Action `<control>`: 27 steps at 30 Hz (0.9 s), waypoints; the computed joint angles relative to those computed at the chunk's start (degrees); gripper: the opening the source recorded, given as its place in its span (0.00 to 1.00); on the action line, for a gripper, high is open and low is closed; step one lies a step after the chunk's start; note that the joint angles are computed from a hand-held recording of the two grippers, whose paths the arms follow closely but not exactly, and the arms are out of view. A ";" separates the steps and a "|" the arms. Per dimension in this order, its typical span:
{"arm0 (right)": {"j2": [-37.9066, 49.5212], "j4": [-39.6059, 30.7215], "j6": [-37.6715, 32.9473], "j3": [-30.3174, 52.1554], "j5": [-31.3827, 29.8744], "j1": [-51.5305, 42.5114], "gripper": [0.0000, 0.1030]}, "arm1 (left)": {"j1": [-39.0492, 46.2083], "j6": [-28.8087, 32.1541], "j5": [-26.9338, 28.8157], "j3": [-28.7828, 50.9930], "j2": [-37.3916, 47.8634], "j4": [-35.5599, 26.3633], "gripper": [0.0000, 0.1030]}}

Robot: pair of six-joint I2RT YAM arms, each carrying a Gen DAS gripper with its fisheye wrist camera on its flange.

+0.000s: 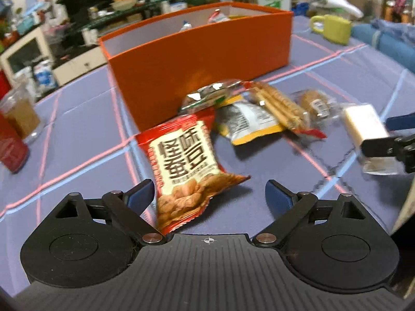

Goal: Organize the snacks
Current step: 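Grasp the red printed snack bag with the left tool while the right tool grasps the clear biscuit bag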

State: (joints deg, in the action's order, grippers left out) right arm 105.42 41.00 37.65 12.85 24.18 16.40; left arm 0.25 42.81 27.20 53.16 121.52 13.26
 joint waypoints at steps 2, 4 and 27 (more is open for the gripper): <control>-0.28 0.51 0.02 -0.19 1.46 0.23 0.90 | -0.16 -3.91 -0.64 -0.13 -0.41 0.75 0.76; -1.73 3.00 -0.50 -1.73 3.66 0.77 0.90 | 0.50 -8.72 1.19 0.38 -0.79 0.43 0.77; 10.44 -1.01 -12.50 16.07 -2.34 -7.29 0.56 | -4.05 -19.45 -4.69 1.84 1.86 4.28 0.42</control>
State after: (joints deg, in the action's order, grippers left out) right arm 115.86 39.99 25.15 28.93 21.84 9.11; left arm -3.80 23.35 22.51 55.01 123.38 17.55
